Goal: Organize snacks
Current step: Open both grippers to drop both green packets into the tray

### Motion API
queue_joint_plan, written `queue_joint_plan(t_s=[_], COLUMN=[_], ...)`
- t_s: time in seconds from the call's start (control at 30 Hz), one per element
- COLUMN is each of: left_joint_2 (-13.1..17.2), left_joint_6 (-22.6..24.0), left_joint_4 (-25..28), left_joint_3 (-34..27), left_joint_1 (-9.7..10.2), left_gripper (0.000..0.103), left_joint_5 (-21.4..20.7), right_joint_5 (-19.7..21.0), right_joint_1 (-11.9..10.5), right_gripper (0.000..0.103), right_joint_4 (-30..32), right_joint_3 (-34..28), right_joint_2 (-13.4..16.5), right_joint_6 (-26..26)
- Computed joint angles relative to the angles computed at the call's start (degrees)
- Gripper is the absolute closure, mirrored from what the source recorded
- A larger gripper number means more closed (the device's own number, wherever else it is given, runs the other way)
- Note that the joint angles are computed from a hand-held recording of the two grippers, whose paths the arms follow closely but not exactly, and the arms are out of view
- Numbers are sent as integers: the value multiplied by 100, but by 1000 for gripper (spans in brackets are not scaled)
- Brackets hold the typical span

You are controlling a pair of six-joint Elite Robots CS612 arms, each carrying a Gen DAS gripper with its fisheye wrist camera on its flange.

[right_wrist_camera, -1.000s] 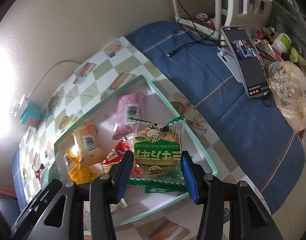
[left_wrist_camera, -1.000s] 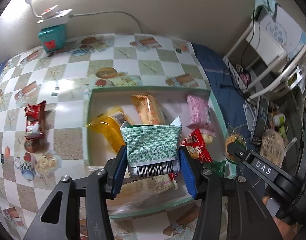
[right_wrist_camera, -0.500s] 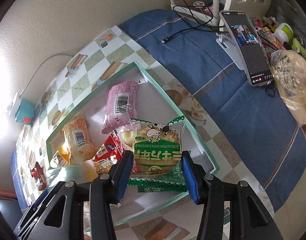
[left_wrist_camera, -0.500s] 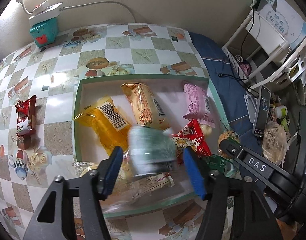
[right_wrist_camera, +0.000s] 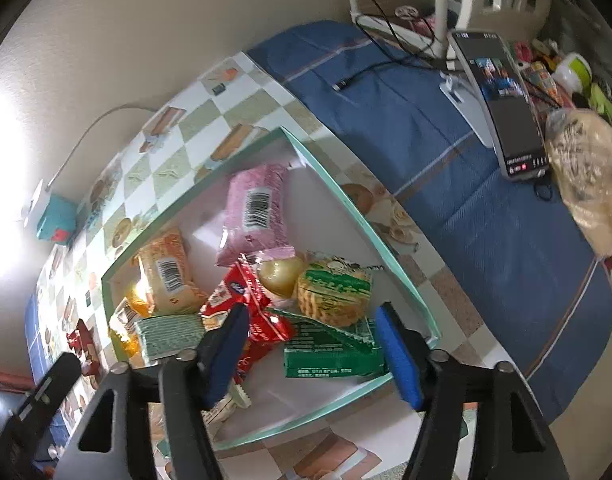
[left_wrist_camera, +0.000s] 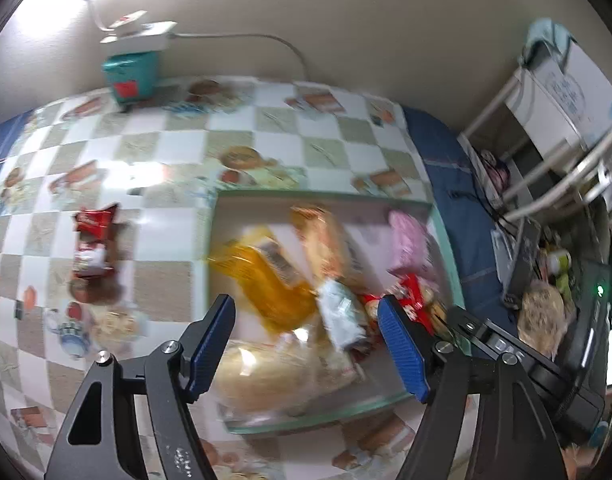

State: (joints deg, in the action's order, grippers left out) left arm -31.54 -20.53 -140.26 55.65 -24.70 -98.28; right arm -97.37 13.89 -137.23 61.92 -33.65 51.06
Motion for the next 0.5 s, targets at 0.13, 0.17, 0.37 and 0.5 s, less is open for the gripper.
queue_joint_plan(t_s=[0.13,0.17,0.37,0.5], left_joint_2=[-71,-92,-212,-308], left_joint_6=[-164,-196,-474,-701], left_joint_4=[-82,-113,-354,-432], left_joint_3=[70,100,289,457], left_joint_1=[64,84,236,333], left_gripper=[28,26,13,8], left_joint_5=[420,499,930,1383], right_joint_5=[-82,-145,-310,-325], right_joint_1=[45,66,184,276], right_gripper=[16,14,9,0], right_joint_4=[-52,-95,-133,-101], right_joint_3=[-90,-113,-421,-675], right_joint_2=[9,14,139,256], right_joint_6=[-191,-202,-553,-783])
